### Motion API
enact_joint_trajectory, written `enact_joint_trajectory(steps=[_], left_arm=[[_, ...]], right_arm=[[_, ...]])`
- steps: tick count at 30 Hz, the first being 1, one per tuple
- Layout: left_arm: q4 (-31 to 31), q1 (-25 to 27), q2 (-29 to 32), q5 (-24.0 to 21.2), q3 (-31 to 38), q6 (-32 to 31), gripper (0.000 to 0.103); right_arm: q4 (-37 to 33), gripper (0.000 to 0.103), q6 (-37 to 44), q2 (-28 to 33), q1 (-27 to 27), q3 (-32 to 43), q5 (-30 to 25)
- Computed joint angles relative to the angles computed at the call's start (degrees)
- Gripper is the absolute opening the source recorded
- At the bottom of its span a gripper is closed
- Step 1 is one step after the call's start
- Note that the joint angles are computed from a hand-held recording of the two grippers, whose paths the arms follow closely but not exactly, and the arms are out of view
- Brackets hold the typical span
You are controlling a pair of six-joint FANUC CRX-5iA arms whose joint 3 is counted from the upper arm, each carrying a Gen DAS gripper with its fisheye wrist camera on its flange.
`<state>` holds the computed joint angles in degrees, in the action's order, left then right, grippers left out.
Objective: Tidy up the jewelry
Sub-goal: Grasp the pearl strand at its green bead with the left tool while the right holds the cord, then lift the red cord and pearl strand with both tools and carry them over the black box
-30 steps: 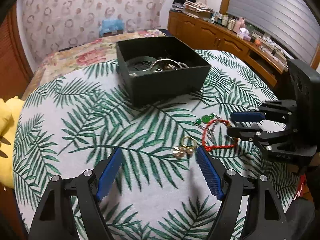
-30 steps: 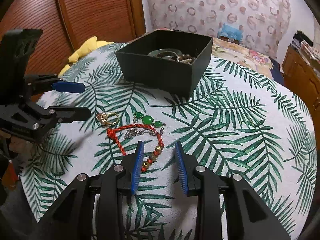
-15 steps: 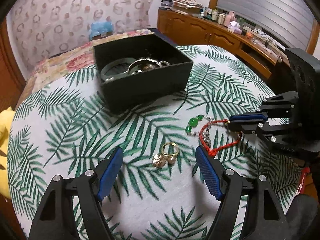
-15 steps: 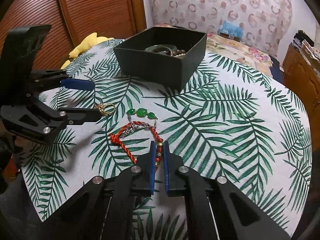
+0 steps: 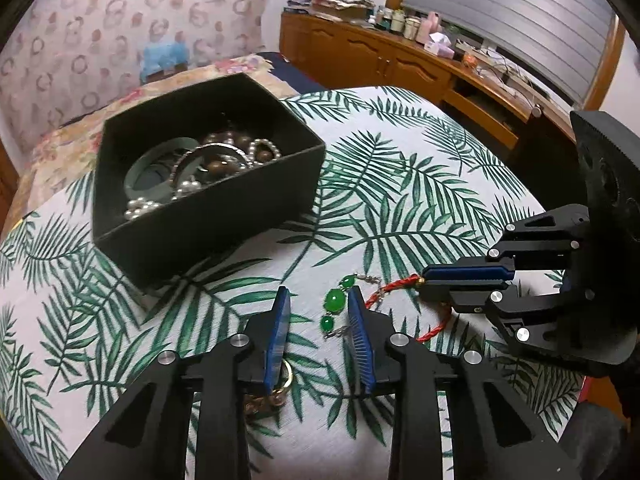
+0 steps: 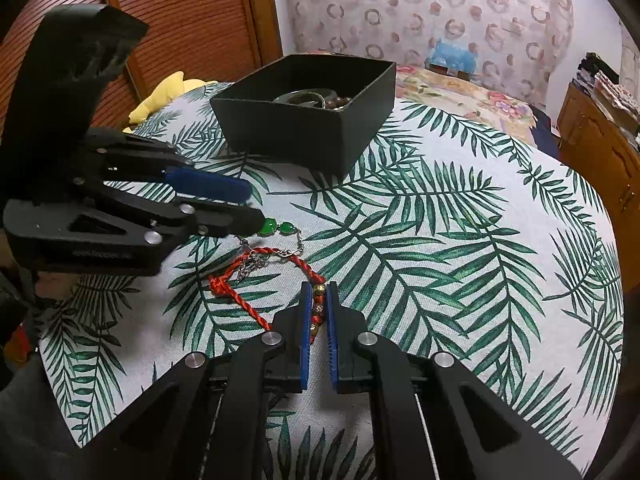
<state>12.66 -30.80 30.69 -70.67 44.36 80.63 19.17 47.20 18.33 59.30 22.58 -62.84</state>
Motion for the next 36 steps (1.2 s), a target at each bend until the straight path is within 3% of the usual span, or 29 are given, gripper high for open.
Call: enact_joint_trajectory(steps=[8,11,24,36], left_arm=[[-1.15,-0.98,1.47,-0.87,2.11,0.08,0.021],[-2.91,-1.58,1.95,-1.12,3.23,0.02,0.011],[-1.91,0.08,-3.57,4.98,-1.9,1.67,0.01],[-1.94,1.03,-5.6,8.47,0.33,1.91,0.01]], right_arm=[[0.08,0.008,0.14,-0.16,-0.06,-0.39,0.52],[0.1,0.008,0.15,-0.25,-0.1,-0.63,0.83],[0.96,0.008,-0.58,-0.39,-0.11,-0.94,1.26],[4.86,0.008,0.39,0.54,-0.64,2.28,1.57]])
